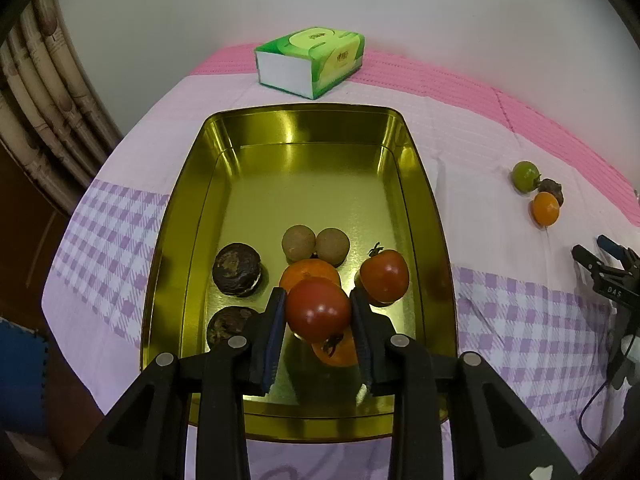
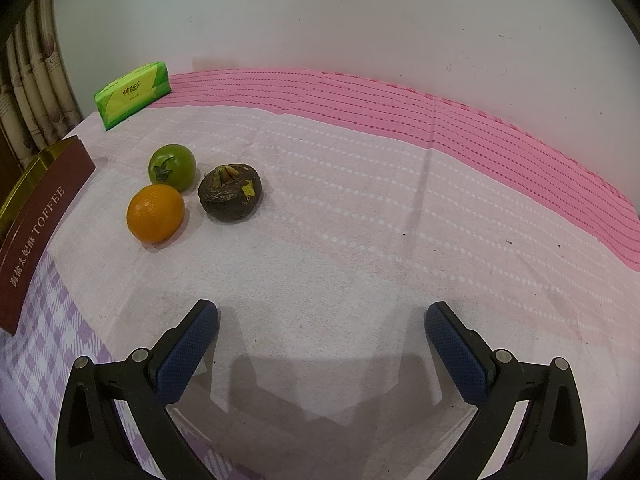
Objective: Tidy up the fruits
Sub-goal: 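Carry the red tomato into the gold tin and open the left gripper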
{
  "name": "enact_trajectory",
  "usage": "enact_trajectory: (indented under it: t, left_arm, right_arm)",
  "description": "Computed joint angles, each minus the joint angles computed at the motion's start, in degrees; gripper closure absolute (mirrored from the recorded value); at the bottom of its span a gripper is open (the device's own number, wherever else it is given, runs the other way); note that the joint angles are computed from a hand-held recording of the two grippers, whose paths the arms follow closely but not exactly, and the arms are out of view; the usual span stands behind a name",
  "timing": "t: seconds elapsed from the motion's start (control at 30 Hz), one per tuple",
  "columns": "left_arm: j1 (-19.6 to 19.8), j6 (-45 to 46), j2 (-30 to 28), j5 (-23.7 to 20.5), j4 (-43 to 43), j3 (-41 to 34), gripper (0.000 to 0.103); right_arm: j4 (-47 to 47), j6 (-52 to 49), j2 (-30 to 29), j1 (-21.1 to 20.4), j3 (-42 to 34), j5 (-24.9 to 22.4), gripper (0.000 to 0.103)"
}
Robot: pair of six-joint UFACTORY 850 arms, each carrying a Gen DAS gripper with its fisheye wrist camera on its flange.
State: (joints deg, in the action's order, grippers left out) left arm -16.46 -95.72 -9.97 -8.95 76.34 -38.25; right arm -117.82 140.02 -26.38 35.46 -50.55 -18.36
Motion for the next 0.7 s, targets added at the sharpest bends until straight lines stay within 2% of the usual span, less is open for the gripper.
enact_trajectory:
  t: [0.37,0.5,0.7]
  left_arm:
    - [0.97,-15.27,0.36,1.68,15.79,1.19,0.073]
    - [0.91,-16.27,0.37,1.66,16.66,1.25,0.073]
    - [0.9,-18.45,0.51,1.69,18.83,1.45,0.073]
  right_arm:
    - [1.77,-2.66,0.17,-0.33,-0.23,1.57,0.0]
    - [6.63,-7.07,0.17,-0.39,-0.72,2.63,0.0]
    - [13.57,-11.06,-0.28,0.58,-1.51,1.48,0.0]
